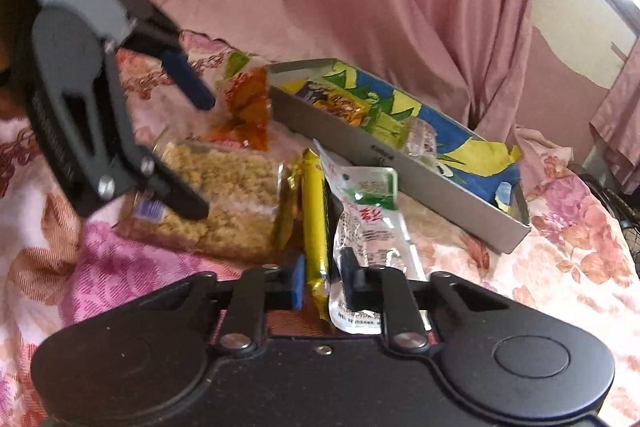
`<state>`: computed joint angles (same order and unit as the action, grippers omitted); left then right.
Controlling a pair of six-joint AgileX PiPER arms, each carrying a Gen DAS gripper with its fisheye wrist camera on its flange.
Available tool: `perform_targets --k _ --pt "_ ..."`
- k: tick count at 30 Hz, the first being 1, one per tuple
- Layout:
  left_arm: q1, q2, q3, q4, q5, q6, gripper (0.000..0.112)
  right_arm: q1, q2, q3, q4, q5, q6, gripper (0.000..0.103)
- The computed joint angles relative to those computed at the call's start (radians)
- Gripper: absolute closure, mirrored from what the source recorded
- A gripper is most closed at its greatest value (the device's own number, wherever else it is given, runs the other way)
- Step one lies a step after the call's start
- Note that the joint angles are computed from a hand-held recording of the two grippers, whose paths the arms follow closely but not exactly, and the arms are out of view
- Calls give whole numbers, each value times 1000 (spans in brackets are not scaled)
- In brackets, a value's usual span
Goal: Organize snacks
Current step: 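Grasp the yellow stick with the right gripper while the left gripper grasps the rice crisp bar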
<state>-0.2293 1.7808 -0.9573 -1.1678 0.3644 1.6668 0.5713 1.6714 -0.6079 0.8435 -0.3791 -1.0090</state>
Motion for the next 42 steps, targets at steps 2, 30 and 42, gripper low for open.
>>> perform_targets --k 2,30,42 --pt "-10 7 1 -2 -2 14 15 -31 -14 -7 -34 39 34 85" --pt "-162 17 -5 547 -162 -552 35 -149 -23 -9 -551 147 611 72" --pt "-115 -63 87 567 -140 -700 36 -38 59 -6 -289 -12 263 70"
